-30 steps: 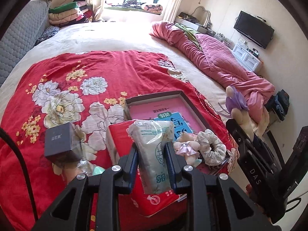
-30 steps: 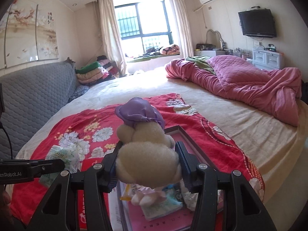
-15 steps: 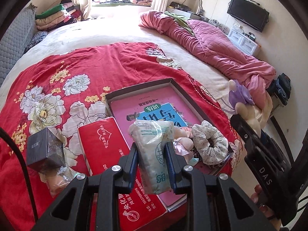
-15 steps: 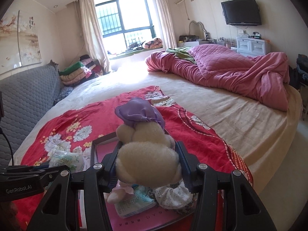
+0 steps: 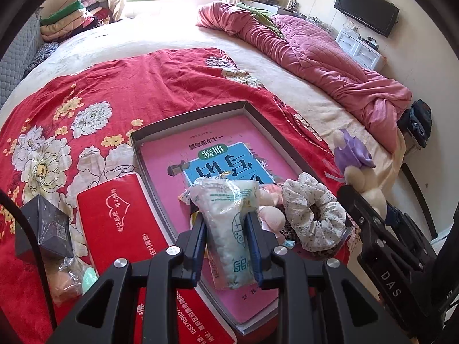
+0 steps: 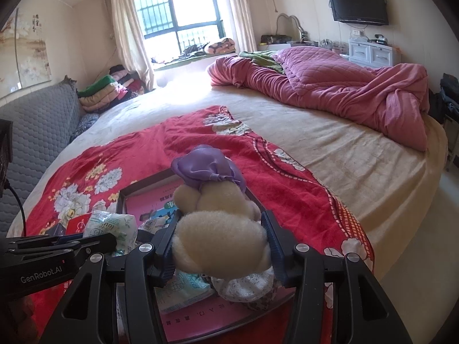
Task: Organize soft objects
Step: 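Carry the tissue packet and the fluffy bear in both tools over the pink tray, then open the left tool to drop the tissue packet while the right tool releases the fluffy bear into the tray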
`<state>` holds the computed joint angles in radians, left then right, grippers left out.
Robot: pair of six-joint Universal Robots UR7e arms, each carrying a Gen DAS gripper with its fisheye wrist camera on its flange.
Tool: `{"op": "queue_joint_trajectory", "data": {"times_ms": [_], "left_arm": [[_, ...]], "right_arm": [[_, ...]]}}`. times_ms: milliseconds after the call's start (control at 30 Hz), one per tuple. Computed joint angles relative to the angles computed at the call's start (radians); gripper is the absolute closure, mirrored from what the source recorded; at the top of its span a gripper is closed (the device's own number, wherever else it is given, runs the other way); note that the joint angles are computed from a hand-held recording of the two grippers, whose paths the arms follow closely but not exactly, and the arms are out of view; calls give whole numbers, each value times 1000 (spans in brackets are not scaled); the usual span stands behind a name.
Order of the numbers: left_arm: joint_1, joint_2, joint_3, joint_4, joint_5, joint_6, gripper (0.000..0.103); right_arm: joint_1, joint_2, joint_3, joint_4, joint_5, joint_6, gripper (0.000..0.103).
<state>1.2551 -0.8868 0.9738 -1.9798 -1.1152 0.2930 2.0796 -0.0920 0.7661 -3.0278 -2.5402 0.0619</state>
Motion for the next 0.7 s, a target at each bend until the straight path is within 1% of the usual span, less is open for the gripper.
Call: {"op": "queue_joint_trajectory", "data": {"times_ms": [133,200,433,600,633,700], "left_arm": [[2,20,-18,11,6,4,75],[2,30,-27,15,11,6,75],[2,48,-47,53,27,3,75],[6,54,-60,73,25,-2,74],[6,55,-62,77,24,-4,74],[7,55,-65,77,18,-7,74]], "right_arm": [[-10,-16,24,65,8,64,49],[-14,-21,31,90,16,81,49],[-15,-14,16,142,35,72,48],[-22,-7,-4,234,49,97,48],[-25,-8,-1,237,54,101,46],[-29,-11,2,254,64,116,46]]}}
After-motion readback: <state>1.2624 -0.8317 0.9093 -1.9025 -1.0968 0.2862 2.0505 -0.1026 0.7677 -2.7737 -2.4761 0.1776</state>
